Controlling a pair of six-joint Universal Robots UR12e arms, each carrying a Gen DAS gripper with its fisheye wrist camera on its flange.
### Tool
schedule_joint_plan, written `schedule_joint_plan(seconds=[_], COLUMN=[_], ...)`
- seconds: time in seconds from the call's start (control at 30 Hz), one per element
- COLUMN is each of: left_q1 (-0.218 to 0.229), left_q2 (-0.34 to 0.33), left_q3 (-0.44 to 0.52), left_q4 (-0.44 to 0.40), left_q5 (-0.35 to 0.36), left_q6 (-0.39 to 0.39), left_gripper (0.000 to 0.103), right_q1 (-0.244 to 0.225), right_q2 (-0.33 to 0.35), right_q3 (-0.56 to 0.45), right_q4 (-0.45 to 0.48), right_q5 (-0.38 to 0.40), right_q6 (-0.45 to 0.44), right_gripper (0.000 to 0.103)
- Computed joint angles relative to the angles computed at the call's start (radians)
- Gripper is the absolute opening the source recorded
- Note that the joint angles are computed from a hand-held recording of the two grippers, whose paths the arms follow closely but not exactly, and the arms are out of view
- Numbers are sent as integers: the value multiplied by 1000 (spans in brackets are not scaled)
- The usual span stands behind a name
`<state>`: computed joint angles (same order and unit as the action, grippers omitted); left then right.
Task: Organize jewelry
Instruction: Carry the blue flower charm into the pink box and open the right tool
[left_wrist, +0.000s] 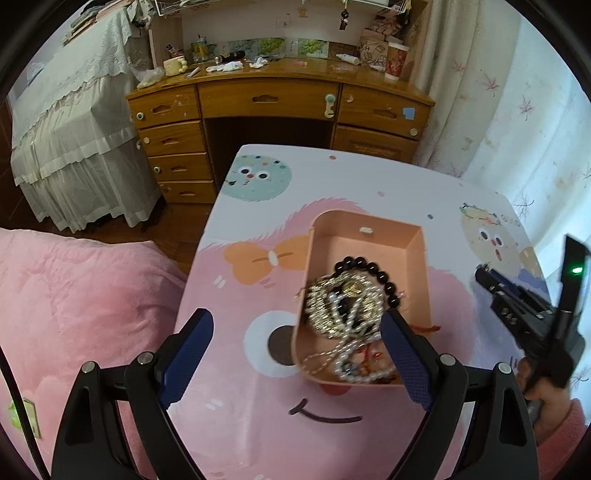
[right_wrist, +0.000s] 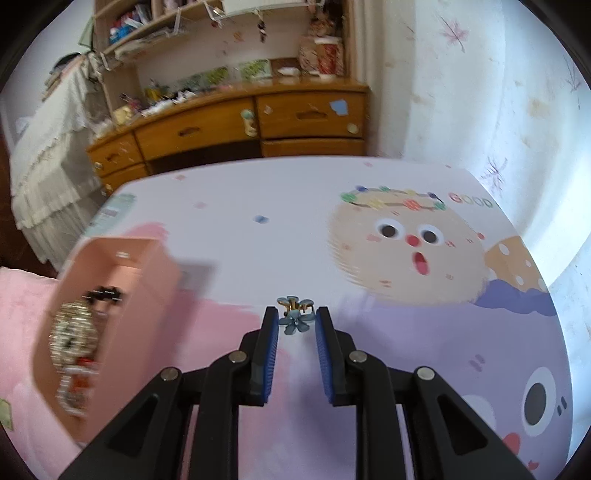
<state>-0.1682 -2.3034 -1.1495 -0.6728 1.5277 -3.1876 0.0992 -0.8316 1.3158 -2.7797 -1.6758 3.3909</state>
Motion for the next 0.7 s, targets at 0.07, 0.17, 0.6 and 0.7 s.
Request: schedule_joint_plan(seconds=[0.07,0.17,0.6,0.7], left_q1=[4,11,28,13], left_q2=[5,12,96,124], left_q3=[-10,-24,-80,-96], left_q4=[-1,-3,14,33], left_q5=[6,5,45,130], left_q6=[6,9,60,52], left_gripper=[91,91,91,91], right_q1=[7,18,87,84], right_q2=[-6,-14,-64,-89], right_q3=[3,9,-15,-14], right_q4=[-25,-78,80,97], right_q5=[37,106,222,226], right_q6=[-19,-63,-262,-277], right_gripper=[20,20,28,40])
